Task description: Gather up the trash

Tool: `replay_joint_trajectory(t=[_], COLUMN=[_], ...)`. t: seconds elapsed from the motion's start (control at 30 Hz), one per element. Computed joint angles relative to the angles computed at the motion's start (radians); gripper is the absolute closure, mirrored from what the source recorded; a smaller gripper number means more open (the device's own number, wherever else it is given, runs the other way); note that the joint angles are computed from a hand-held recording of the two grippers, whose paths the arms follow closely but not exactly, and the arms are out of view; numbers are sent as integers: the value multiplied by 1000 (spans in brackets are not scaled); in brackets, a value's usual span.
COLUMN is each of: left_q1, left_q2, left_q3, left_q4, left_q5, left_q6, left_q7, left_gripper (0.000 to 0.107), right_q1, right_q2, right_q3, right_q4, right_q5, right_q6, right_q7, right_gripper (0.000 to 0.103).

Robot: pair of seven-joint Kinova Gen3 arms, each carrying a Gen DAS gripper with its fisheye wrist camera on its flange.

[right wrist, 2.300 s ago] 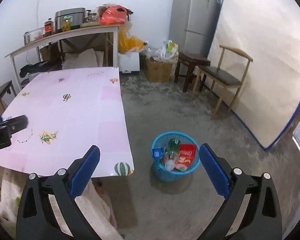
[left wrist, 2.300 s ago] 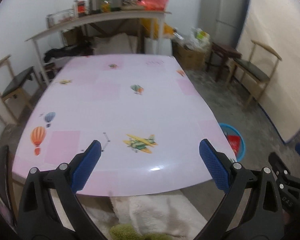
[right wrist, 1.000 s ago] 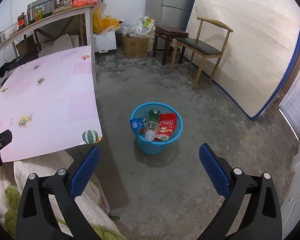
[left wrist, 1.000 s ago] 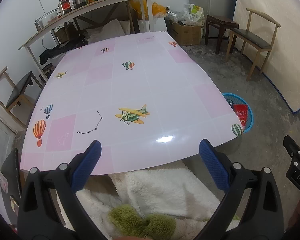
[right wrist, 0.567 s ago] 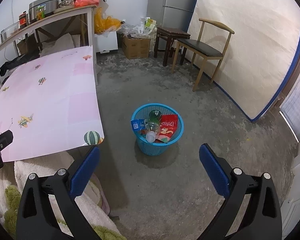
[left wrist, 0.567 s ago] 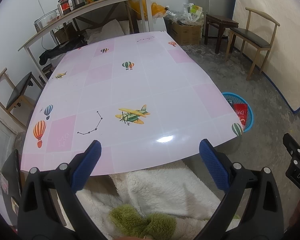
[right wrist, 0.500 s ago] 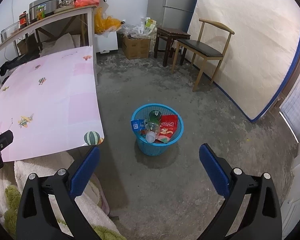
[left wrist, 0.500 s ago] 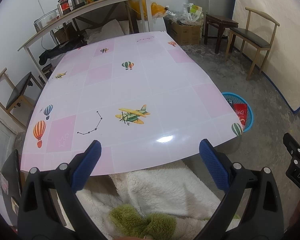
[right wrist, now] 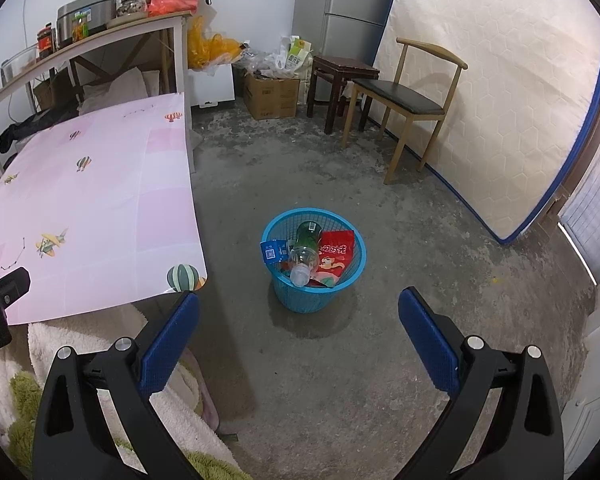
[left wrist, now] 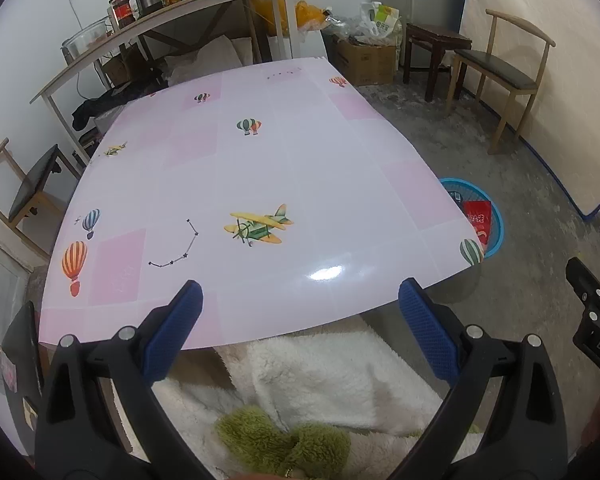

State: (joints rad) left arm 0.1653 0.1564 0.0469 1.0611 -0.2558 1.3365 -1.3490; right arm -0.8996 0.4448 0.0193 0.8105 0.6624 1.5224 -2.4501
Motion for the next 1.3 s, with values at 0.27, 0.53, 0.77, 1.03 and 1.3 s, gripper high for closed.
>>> replay_joint_trajectory(t=[0.27,0.53,0.77,1.03,1.3], left_q1=[-8,-10,-18,-21,-26], left_q2=[5,5,10,14,14], left_q3=[-1,-2,-4,-6,-7], left_q4=[-8,-6,-11,-13,-12], left_q5=[12,18,29,35,39], left_q6=[8,9,13,17,17], left_q7=[-16,-19,-31,-36,-37], left_gripper=[13,13,13,13,13], right_q1=[1,1,2,2,1], right_q2=[3,2,3,2,6], right_q3=[2,2,2,1,2], right_q4=[-6,-4,-7,-2,-4], right_q5=[-2,-3,-4,-5,-7], right_q6=[2,1,3,-1,-2], right_q7=[4,4,5,1,1], right_gripper=[7,6,6,6,6])
